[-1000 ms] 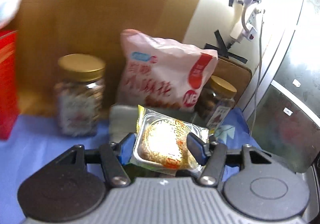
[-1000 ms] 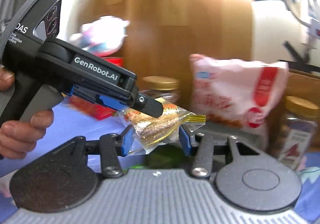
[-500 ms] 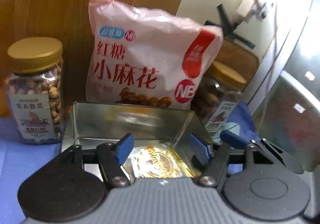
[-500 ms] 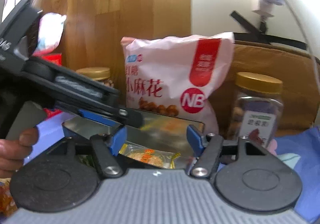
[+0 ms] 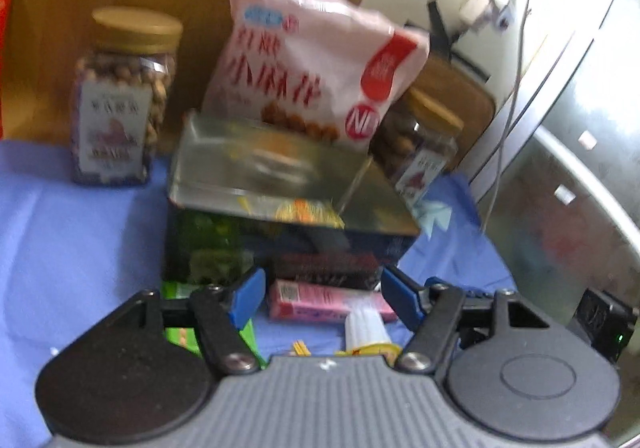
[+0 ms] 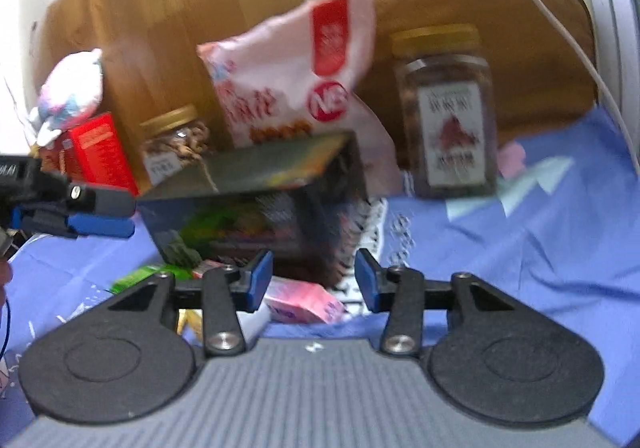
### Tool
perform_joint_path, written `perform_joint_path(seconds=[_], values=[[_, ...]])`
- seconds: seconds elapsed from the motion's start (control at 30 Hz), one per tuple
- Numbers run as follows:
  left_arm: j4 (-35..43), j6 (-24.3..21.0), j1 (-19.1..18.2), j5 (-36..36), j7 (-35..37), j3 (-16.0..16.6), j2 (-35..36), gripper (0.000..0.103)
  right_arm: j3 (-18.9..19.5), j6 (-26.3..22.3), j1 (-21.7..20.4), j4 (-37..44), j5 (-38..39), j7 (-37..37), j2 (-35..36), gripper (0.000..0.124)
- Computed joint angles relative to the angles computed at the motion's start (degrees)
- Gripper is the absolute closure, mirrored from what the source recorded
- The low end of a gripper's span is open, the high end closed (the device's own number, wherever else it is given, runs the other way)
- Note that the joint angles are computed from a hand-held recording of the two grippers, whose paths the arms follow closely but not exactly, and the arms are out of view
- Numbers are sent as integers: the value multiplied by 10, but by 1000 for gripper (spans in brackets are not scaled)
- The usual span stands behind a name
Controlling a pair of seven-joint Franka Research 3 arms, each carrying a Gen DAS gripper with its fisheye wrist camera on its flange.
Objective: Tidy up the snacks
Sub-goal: 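Grasp the pink rectangular box with the left tool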
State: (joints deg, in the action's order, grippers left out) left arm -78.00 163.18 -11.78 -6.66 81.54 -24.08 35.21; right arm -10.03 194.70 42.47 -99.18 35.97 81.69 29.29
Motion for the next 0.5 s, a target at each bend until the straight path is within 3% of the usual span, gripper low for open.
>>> perform_joint_path(seconds=[0.03, 0.1, 0.17, 0.5], values=[[16, -13, -13, 8, -13, 13, 11, 37, -7, -14, 3, 4, 8, 4, 3, 76], [48, -35, -36, 27, -37, 37, 32, 37, 20, -26, -22, 1, -9, 14, -1, 76], [71, -51, -57, 51, -62, 61, 47, 37, 3, -40, -8, -4, -25, 21, -3, 76], [181, -116, -89, 89, -71, 76, 123, 37, -24, -105, 2, 7, -109, 79, -1, 80]])
